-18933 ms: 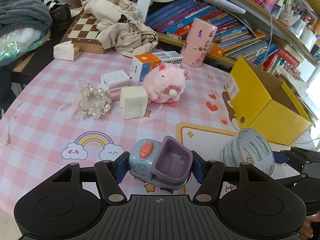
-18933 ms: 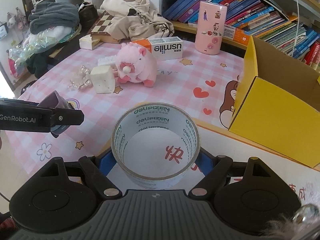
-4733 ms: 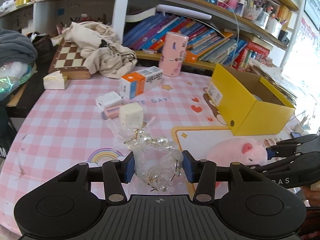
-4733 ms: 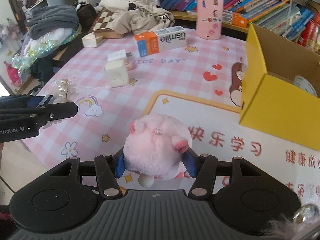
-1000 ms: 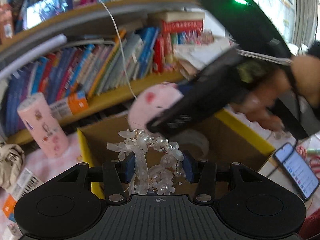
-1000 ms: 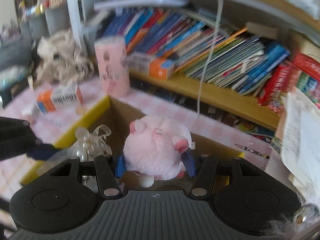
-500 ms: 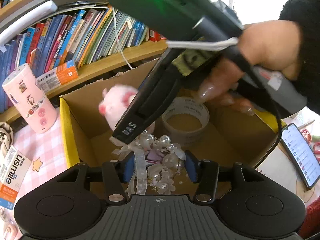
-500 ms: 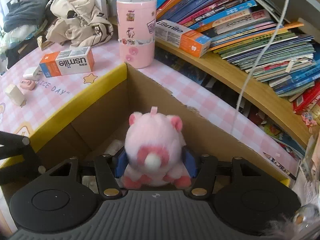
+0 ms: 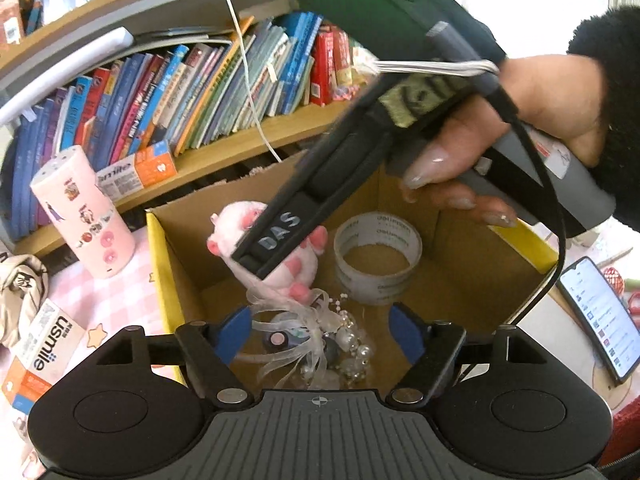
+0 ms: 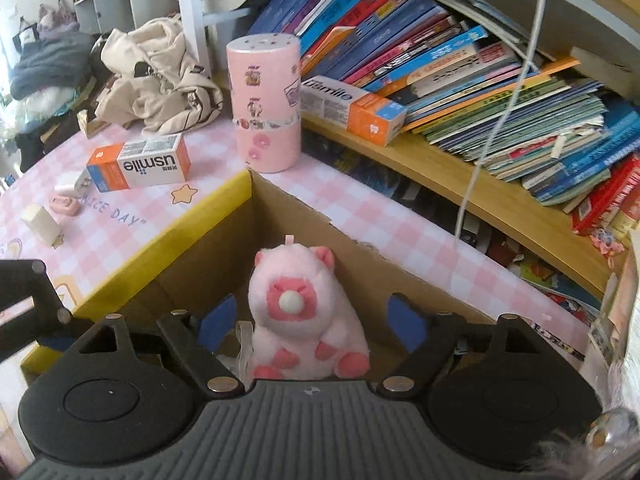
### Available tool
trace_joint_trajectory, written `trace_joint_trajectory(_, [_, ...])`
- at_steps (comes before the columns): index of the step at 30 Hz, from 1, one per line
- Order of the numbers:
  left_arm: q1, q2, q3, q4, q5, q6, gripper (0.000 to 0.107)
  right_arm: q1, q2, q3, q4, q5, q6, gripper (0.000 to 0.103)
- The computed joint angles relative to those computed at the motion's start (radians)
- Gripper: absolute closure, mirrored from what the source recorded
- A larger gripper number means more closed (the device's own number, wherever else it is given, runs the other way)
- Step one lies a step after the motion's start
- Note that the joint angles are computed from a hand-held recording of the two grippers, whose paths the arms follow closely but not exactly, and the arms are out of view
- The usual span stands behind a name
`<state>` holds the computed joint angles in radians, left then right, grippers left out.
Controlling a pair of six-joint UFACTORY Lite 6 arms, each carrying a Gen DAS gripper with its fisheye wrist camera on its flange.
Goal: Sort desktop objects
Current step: 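Lower both held objects into the yellow box and open both grippers, then raise both open grippers up out of the yellow box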
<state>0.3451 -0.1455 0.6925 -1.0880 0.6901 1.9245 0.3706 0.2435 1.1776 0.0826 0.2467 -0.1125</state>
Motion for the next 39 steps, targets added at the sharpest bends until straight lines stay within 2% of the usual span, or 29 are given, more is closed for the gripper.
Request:
trace_joint_trajectory(6, [0.052, -0.058, -0.009, -0.022, 0.069, 0.006, 0.024, 0.01, -0.141, -0.138, -0.098, -0.034, 0.129, 0.017])
trace_joint_trajectory(12, [0.163, -0.112, -0.012, -0.037, 0.18, 0.005, 0.019, 0.044, -0.299, -0.273, -0.463, -0.05, 0.553, 0.016])
trace_joint_trajectory(18, [0.288, -0.097, 0.022, -0.045, 0.301, -0.005, 0.018, 0.104, -0.472, -0.373, -0.753, 0.026, 0.909, 0.016])
trace_joint_trajectory(23, [0.383, -0.069, 0.048, -0.023, 0.406, 0.044, 0.018, 0.218, -0.598, -0.429, -0.918, 0.175, 1.149, 0.015])
trace_joint_trajectory(28, [0.488, -0.013, 0.085, 0.027, 0.514, 0.11, 0.018, 0.39, -0.663, -0.461, -0.998, 0.372, 1.353, 0.015])
trace_joint_trajectory(39, [0.709, 0.149, 0.223, 0.162, 0.708, 0.222, 0.018, 0.887, -0.615, -0.416, -1.015, 0.82, 1.783, 0.015])
